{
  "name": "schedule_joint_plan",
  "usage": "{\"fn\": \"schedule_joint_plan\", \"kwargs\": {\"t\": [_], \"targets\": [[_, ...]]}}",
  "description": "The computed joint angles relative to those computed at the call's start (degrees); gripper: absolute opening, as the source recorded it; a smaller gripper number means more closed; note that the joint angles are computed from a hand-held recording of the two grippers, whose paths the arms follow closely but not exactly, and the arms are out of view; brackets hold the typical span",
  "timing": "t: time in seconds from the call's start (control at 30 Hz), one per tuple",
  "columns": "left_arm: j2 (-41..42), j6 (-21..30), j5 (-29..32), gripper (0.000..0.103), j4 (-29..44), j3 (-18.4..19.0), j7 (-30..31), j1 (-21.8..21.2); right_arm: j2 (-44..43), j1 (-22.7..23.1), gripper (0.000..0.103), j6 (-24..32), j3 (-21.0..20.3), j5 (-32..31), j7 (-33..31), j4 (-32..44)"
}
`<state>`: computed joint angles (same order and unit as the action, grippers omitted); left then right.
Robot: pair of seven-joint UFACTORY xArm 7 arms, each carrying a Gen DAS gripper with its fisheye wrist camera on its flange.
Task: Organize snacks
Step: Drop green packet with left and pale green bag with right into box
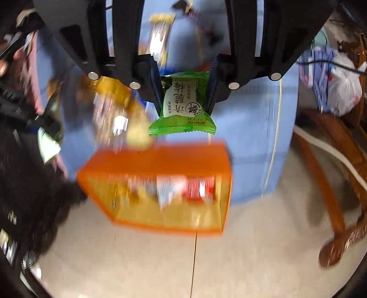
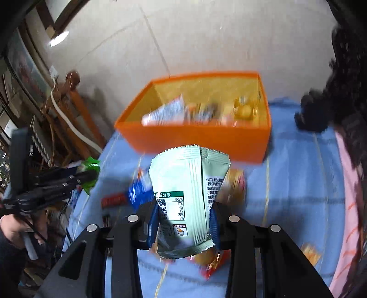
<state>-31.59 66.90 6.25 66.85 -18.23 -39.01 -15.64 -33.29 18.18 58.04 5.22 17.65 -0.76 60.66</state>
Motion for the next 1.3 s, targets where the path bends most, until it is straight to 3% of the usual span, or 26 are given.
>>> {"fn": "schedule_joint_plan", "kwargs": {"t": [0.2, 0.37, 0.4, 0.43, 0.47, 0.5, 0.6, 0.87, 1.1, 1.3], "targets": [[16.6, -4.98, 6.22, 0.034, 14.1, 1.02, 0.64, 2.69, 12.69, -2.27, 0.039, -7.3, 1.35, -3.45, 1.55, 9.15], [28.45, -2.55, 11.86, 0.037, 24.89, 2.07, -1.59, 0.05, 21.18, -3.28, 0.04, -9.39, 1.82, -6.1, 4.13, 14.83], [29.48, -2.26, 12.38, 0.051, 25.76, 2.61, -2.08, -0.67, 22.37, -3.49, 0.041, -9.9, 1.86, -6.65, 4.83, 15.39], [31.03, -0.88, 14.19, 0.064, 27.42, 2.92, -3.27, -1.47, 23.33, -3.69, 0.057, -9.53, 2.12, -7.9, 5.77, 16.11], [30.67, -0.1, 16.52, 0.088, 26.69, 3.26, -5.12, -2.53, 24.03, -3.91, 0.069, -8.75, 2.71, -10.14, 7.67, 16.97], [30.24, 0.32, 20.93, 0.093, 26.17, 3.32, -7.83, -3.64, 23.67, -4.49, 0.082, -8.84, 3.43, -13.24, 10.17, 16.61], [27.96, -0.99, 21.69, 0.093, 23.65, 4.39, -8.58, -5.41, 20.15, -4.1, 0.093, -12.1, 2.98, -14.01, 10.49, 12.33], [18.81, 2.0, 16.96, 0.093, 14.43, 2.65, -7.9, -6.18, 2.62, -3.01, 0.099, -6.75, 1.16, -8.92, 9.99, -2.97], [6.9, 4.34, 6.77, 0.094, 2.18, -0.65, -11.63, -6.65, -15.95, -3.16, 0.099, 5.84, 1.59, -9.61, 11.39, -14.64], [1.36, 6.49, -0.19, 0.094, -5.08, -4.37, -14.81, -8.54, -26.19, -4.74, 0.099, 15.33, 0.68, -10.74, 11.19, -20.49]]}}
